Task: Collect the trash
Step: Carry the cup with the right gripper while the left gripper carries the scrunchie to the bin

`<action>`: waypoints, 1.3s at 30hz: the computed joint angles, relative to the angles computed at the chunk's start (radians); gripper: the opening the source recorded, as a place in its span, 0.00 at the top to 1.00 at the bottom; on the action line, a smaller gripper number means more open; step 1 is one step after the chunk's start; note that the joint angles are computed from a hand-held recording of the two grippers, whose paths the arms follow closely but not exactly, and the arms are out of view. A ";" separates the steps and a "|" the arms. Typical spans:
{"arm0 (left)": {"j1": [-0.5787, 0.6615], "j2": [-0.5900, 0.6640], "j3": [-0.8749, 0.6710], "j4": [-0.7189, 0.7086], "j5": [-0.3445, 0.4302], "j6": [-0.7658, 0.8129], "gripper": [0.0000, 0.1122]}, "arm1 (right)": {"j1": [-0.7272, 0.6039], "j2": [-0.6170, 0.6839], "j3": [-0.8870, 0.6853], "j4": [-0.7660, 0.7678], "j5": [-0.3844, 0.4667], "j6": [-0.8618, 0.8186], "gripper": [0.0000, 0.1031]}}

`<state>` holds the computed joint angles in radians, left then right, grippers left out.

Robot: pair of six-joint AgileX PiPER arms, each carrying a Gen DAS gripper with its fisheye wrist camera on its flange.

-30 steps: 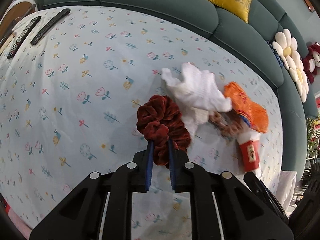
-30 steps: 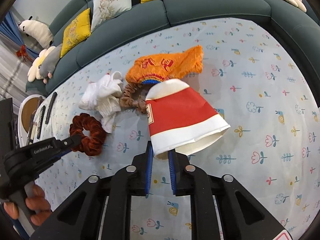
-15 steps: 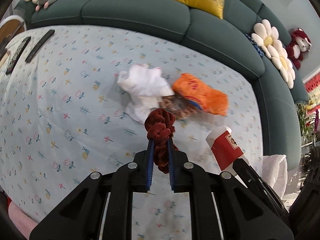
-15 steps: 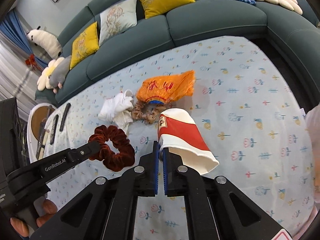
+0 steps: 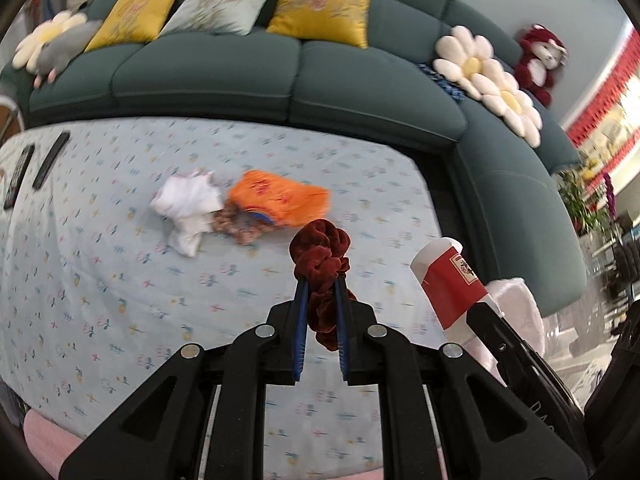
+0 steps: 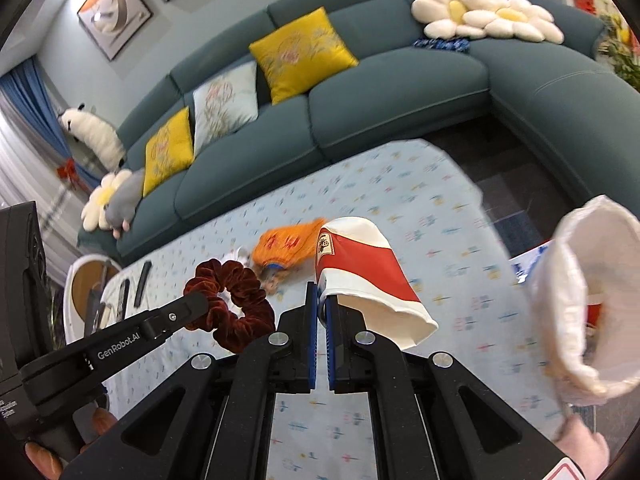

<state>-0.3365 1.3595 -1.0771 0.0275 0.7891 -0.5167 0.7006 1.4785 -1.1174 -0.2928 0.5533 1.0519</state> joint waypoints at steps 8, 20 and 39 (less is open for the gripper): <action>-0.275 0.044 -0.129 0.170 0.070 -0.223 0.89 | -0.118 -0.223 0.153 0.023 0.023 -0.056 0.96; -0.577 0.220 -0.377 0.317 0.176 -0.372 0.89 | -0.490 -0.517 0.342 0.333 0.068 -0.448 0.96; -0.711 0.499 -0.726 0.281 0.254 -0.310 0.88 | -1.221 -0.601 0.484 0.958 0.270 -1.298 0.96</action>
